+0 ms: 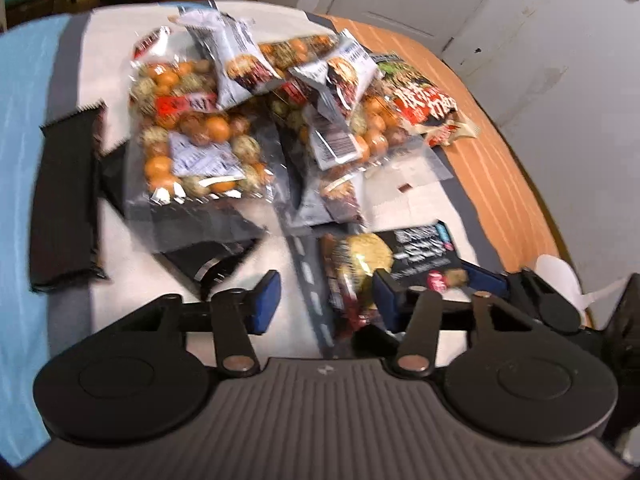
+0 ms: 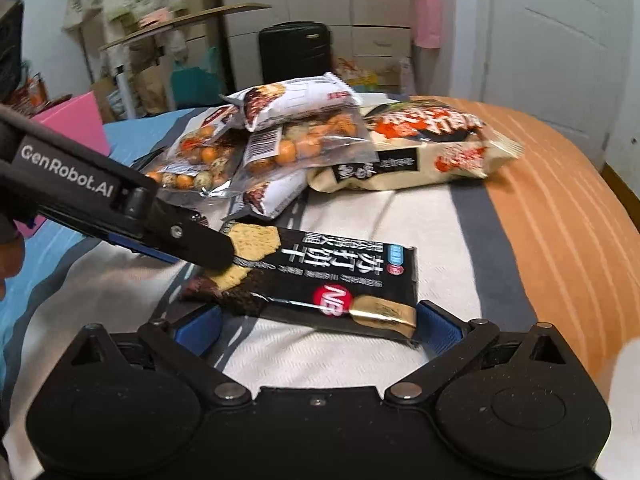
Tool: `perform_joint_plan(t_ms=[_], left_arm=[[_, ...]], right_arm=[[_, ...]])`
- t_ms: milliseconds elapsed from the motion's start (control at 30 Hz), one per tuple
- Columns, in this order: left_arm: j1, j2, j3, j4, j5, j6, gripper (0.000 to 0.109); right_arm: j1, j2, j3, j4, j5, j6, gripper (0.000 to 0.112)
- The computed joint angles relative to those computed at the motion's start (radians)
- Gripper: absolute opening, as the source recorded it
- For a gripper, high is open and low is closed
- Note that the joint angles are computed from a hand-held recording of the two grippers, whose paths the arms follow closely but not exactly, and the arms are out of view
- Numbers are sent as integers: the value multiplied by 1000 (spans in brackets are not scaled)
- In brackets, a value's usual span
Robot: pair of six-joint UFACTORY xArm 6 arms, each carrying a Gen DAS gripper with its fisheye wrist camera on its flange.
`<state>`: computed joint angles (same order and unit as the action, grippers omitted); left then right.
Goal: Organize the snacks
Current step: 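Reach the left tool to the black-and-gold cracker pack and grasp it, then carry the cracker pack with the left tool into the pink box and release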
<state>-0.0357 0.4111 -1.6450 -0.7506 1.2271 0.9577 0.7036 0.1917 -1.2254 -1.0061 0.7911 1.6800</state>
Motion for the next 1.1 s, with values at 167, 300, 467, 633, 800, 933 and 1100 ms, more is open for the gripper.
perform_joint_plan(t_ms=[167, 300, 467, 633, 800, 933, 1100], left_arm=[[-8, -18, 25, -18, 15, 24, 35], [-9, -53, 56, -3, -4, 64, 35], [6, -85, 59, 37, 8, 110, 35], [44, -74, 8, 72, 73, 117, 35], [93, -67, -41, 85, 135, 127, 35], [124, -62, -88, 95, 192, 113, 35], [173, -51, -153, 82, 252, 103, 35]], right_arm=[[6, 15, -24, 7, 9, -6, 103], [24, 23, -48, 25, 34, -6, 102], [46, 37, -106, 96, 54, -44, 101], [58, 75, -199, 213, 89, -155, 101], [84, 121, -301, 256, 140, -236, 101], [117, 191, -448, 280, 255, -353, 101], [141, 247, -584, 294, 321, -425, 101]])
